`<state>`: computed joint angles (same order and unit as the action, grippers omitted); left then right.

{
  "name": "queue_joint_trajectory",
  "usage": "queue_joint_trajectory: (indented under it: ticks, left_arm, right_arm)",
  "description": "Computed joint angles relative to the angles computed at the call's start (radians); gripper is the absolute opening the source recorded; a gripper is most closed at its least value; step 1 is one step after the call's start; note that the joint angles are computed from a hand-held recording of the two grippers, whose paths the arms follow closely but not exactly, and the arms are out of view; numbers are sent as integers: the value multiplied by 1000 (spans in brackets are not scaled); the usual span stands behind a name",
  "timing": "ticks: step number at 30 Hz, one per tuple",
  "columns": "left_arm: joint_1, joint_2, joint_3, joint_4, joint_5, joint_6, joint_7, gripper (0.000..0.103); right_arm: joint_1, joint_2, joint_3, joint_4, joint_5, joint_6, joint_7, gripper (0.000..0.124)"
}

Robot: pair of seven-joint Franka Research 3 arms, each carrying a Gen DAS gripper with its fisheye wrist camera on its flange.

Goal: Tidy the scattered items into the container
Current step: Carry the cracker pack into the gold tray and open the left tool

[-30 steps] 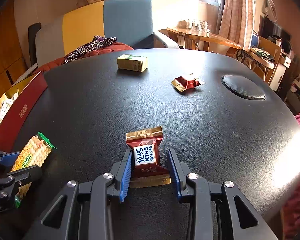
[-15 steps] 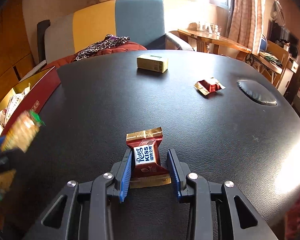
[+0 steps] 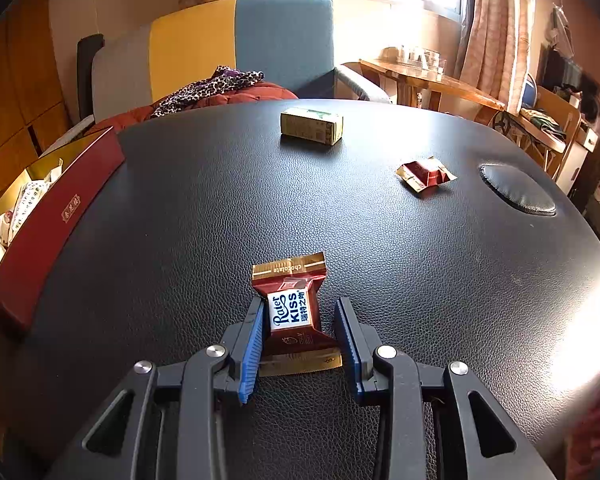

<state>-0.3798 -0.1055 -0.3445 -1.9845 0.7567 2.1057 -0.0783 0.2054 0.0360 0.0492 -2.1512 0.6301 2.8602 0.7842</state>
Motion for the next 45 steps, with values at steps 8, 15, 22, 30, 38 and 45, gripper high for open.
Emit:
queue_joint_trajectory:
  ticks: [8, 15, 22, 30, 38, 45]
  left_arm:
    - [33, -65, 17, -120, -91, -21, 10, 49]
    - [49, -103, 19, -191, -139, 3, -29, 49]
    - [55, -140, 7, -230, -154, 7, -52, 51]
    - [60, -178, -12, -237, -147, -28, -84, 57]
    - [12, -121, -73, -141, -46, -50, -128, 57]
    - [-45, -37, -72, -67, 6, 36, -126, 57]
  right_arm:
    - [1, -1, -2, -2, -24, 1, 17, 36]
    - [2, -3, -3, -2, -46, -1, 37, 36]
    - [4, -4, -3, -4, -77, 2, 64, 36]
    - [4, -4, -4, -6, -98, 4, 85, 36]
    - [2, -4, -3, -1, -72, -6, 78, 36]
    - [5, -7, -2, -8, -77, 3, 78, 36]
